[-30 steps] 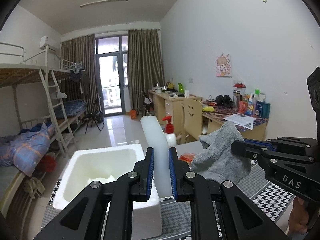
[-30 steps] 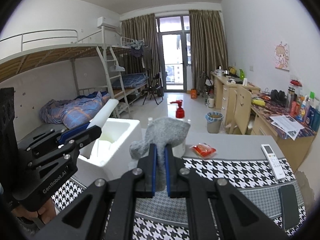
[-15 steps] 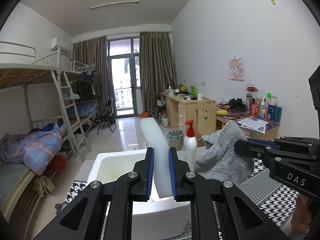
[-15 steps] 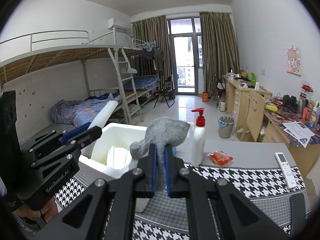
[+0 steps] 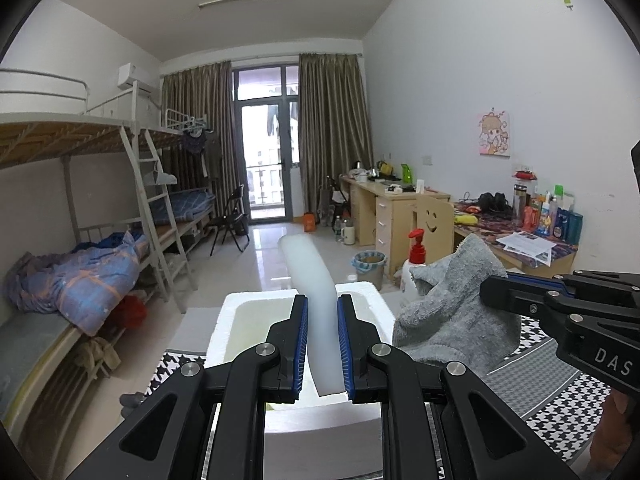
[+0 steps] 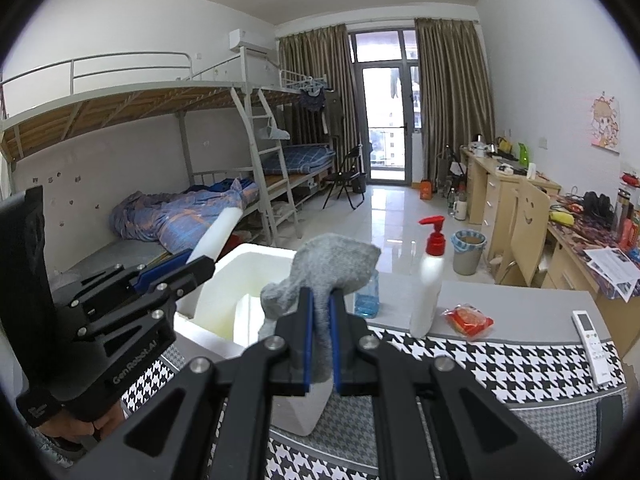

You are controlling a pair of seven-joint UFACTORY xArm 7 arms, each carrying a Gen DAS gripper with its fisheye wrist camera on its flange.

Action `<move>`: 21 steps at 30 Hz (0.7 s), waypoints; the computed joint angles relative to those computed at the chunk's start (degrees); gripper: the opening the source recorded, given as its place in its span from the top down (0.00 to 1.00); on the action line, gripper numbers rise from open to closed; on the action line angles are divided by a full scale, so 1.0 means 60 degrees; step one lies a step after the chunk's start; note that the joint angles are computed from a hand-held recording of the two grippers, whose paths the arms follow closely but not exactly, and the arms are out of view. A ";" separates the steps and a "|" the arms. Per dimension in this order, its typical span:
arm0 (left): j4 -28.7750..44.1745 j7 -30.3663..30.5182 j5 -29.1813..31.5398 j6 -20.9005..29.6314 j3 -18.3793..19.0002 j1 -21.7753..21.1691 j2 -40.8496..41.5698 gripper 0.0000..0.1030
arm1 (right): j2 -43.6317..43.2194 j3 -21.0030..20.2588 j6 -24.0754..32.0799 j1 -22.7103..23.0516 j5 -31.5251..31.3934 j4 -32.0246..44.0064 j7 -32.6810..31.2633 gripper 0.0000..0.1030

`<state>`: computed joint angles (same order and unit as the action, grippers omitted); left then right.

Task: Organize soft objects
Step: 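Lift the roller tube and grey sock with both grippers over the foam box, then open the left gripper to drop the roller tube into the box while the right holds the sock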

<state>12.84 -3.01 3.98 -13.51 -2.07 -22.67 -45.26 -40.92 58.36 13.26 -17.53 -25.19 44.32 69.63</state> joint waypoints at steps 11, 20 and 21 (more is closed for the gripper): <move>0.0259 0.0325 0.0143 -0.0045 0.0787 -0.0462 0.0668 0.84 | 0.0191 0.0290 0.0218 -0.0282 -0.0064 0.0305 0.0067 0.90; 0.0493 0.0576 0.0173 0.0024 0.1337 -0.0868 0.1123 0.83 | 0.0280 0.0458 0.0209 -0.0494 -0.0109 0.0381 0.0130 0.90; 0.0539 0.0608 0.0178 0.0040 0.1433 -0.0941 0.1189 0.81 | 0.0290 0.0488 0.0216 -0.0538 -0.0109 0.0398 0.0143 0.90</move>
